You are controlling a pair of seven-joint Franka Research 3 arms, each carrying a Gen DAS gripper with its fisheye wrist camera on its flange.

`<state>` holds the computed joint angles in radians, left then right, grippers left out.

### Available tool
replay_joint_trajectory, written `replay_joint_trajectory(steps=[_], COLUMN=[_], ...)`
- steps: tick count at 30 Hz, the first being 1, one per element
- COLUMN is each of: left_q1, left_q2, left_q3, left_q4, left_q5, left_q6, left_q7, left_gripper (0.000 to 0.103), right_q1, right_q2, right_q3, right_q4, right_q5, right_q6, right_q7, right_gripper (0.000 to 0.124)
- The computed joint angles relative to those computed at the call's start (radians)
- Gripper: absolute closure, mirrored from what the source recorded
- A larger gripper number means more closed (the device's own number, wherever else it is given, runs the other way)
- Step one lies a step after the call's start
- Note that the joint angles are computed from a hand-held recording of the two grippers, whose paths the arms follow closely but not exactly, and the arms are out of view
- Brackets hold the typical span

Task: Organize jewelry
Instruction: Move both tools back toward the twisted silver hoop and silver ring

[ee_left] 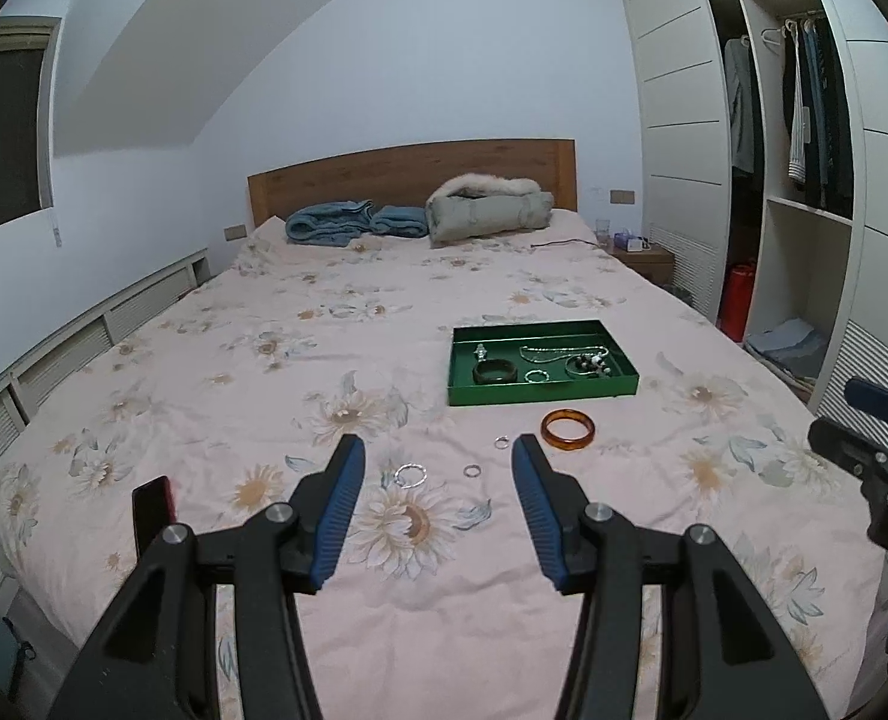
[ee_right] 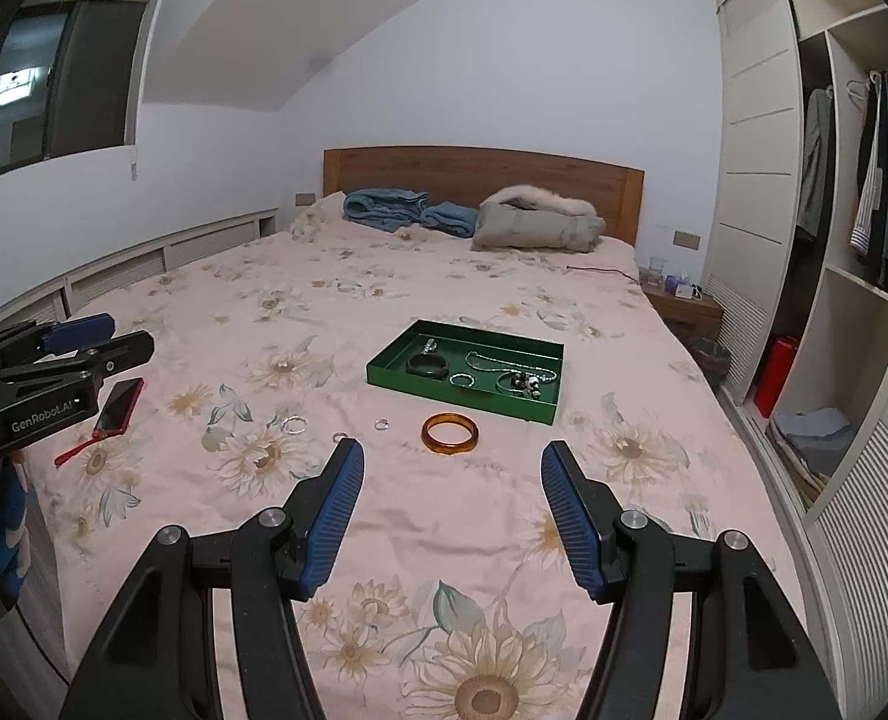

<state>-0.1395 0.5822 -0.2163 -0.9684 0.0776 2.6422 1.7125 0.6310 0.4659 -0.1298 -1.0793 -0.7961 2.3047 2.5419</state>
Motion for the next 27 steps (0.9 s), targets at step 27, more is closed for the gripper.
replay_joint_trajectory(steps=[27], left_q1=[-0.018], left_q2=[0.105], left_q3=[0.044], left_q4=[0.106], left_q5=[0.073], left_q6=[-0.081], left_q7=[-0.072], left_gripper=[0.054], right_q1=[-0.03], right_q2=[-0.014], right_q3=[0.011], right_q4=[-0.095], right_q5=[-0.009], right_q6=[0.014], right_q7=[0.108], right_gripper=[0.063])
